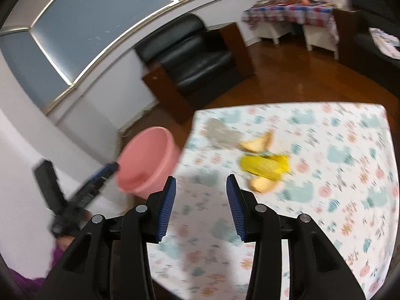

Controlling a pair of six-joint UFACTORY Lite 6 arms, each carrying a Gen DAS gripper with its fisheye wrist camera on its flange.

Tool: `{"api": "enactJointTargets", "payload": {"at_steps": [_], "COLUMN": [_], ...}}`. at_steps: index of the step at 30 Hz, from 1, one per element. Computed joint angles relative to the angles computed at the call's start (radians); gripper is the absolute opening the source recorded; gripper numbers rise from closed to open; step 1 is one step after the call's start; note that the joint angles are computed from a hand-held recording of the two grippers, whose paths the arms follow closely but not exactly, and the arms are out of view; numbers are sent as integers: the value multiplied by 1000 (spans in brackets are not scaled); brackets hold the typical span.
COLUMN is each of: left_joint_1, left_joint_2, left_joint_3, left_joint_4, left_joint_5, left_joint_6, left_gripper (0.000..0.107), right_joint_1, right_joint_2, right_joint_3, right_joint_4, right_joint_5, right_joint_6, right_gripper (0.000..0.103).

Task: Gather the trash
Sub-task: 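Move both open tools back over the remaining bags on the table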

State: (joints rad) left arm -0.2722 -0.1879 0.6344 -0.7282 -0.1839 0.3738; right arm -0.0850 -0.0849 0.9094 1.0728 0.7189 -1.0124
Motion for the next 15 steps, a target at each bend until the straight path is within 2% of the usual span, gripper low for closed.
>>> {"api": "enactJointTargets", "payload": {"at_steps": [2, 6, 13, 15], "left_joint_1": [-33, -116, -148, -141], "left_joint_2": [52, 160, 344, 395], "left_joint_3": [42, 145, 341, 393], "left_joint_4": [2, -149, -315, -297], "left_joint_5": [0, -5, 49, 71], "left_joint_6": [4, 163, 330, 301], "left_gripper": [47, 47, 47, 47], "right_joint_1": [-1, 12, 58, 64], "right_joint_2": [-14, 34, 122, 137], "right_joint_3": [-81, -135, -147, -144], "right_joint_4": [41, 168, 542, 605], "right_joint_5": [-92, -233, -347, -351], "right_joint_6": [-66, -216, -600, -667], "right_gripper": [43, 43, 43, 43]}}
